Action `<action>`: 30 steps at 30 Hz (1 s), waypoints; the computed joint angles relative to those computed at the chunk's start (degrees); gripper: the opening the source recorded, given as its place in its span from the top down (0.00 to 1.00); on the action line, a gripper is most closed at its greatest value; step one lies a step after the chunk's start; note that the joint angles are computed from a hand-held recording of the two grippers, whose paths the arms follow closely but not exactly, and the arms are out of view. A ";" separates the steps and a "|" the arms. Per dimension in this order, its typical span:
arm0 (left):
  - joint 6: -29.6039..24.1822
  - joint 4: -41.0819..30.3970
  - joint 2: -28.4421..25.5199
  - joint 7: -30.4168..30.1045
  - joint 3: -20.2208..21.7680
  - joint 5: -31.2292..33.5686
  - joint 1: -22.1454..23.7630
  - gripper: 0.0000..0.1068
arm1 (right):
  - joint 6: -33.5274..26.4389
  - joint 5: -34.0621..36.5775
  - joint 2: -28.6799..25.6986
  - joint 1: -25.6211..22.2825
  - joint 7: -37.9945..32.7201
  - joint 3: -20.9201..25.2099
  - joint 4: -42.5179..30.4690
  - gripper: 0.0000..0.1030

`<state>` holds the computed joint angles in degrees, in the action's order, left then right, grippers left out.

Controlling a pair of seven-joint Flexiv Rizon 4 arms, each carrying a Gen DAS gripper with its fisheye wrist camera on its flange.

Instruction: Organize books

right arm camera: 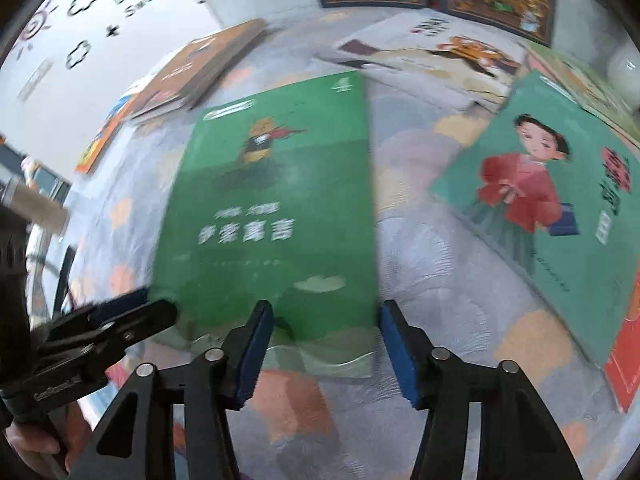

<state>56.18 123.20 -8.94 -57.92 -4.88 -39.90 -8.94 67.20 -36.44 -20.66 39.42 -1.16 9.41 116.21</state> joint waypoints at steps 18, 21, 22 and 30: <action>-1.33 3.26 1.67 11.55 -0.35 -23.75 -2.95 0.89 | 9.59 -4.08 -0.01 0.48 3.66 -3.27 3.38 0.40; -4.41 2.86 2.21 12.09 -0.69 -30.44 -2.76 0.89 | 15.54 0.94 0.85 -3.22 0.84 -0.64 6.06 0.40; -6.13 2.48 2.12 11.90 -0.54 -32.41 -2.49 0.89 | 18.70 4.03 0.70 -4.63 -0.13 0.67 6.86 0.40; -15.25 -0.12 1.76 9.52 0.22 -41.37 -1.32 0.89 | 52.45 23.48 -6.37 -10.97 -1.24 8.27 12.86 0.39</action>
<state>40.93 123.08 -7.18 -48.40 -4.65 -81.27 -10.26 119.64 -12.96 -27.03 28.45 -2.40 17.68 129.07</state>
